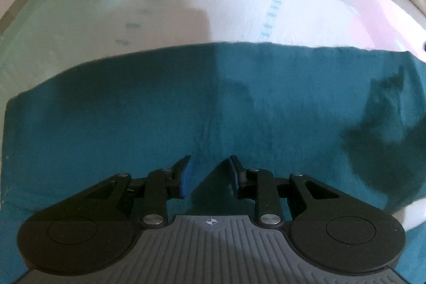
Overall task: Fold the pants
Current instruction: 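Grasp the pinned hem of one teal pant leg with the right gripper, then grasp the pants edge with the left gripper while the right gripper holds the hem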
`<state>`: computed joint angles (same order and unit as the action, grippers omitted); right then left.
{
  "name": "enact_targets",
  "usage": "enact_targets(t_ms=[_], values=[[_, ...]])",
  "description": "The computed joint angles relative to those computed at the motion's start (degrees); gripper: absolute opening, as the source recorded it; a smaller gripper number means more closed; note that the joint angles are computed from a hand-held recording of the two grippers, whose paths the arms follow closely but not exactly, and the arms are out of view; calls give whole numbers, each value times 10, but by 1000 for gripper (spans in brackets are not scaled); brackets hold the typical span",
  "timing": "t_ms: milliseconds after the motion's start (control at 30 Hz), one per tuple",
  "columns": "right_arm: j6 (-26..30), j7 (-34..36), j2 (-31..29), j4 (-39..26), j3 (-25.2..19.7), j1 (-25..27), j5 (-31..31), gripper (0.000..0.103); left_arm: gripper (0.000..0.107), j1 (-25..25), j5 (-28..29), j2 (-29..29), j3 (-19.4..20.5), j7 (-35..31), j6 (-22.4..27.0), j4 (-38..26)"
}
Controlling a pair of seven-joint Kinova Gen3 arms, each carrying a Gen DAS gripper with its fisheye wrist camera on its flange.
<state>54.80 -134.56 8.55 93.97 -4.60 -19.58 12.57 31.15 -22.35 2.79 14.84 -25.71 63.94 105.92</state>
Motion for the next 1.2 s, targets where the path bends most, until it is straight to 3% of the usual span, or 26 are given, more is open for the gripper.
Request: enact_targets(t_ms=[67, 300, 367, 433, 533, 733, 1000, 1200], values=[[0, -10, 23, -15, 2, -1, -4, 70, 28, 5, -23, 5, 18, 19, 6, 2], [53, -26, 89, -65, 12, -2, -29, 66, 28, 44, -51, 19, 14, 31, 31, -7], [56, -25, 79, -55, 23, -25, -10, 51, 27, 38, -45, 16, 7, 12, 28, -10], [45, -3, 57, -34, 8, -6, -29, 14, 27, 27, -29, 6, 1, -10, 16, -10], [9, 11, 5, 18, 6, 9, -52, 12, 27, 8, -4, -17, -4, -17, -7, -6], [-28, 64, -93, 112, -4, 41, -95, 12, 28, -12, -7, -41, 10, -11, -7, -38], [-46, 100, -109, 142, -9, 58, -127, 12, 28, -59, 71, -30, -11, -38, -42, -67], [-60, 115, -103, 149, -9, 63, -137, 12, 28, -60, 71, -24, -12, -6, -52, -55]])
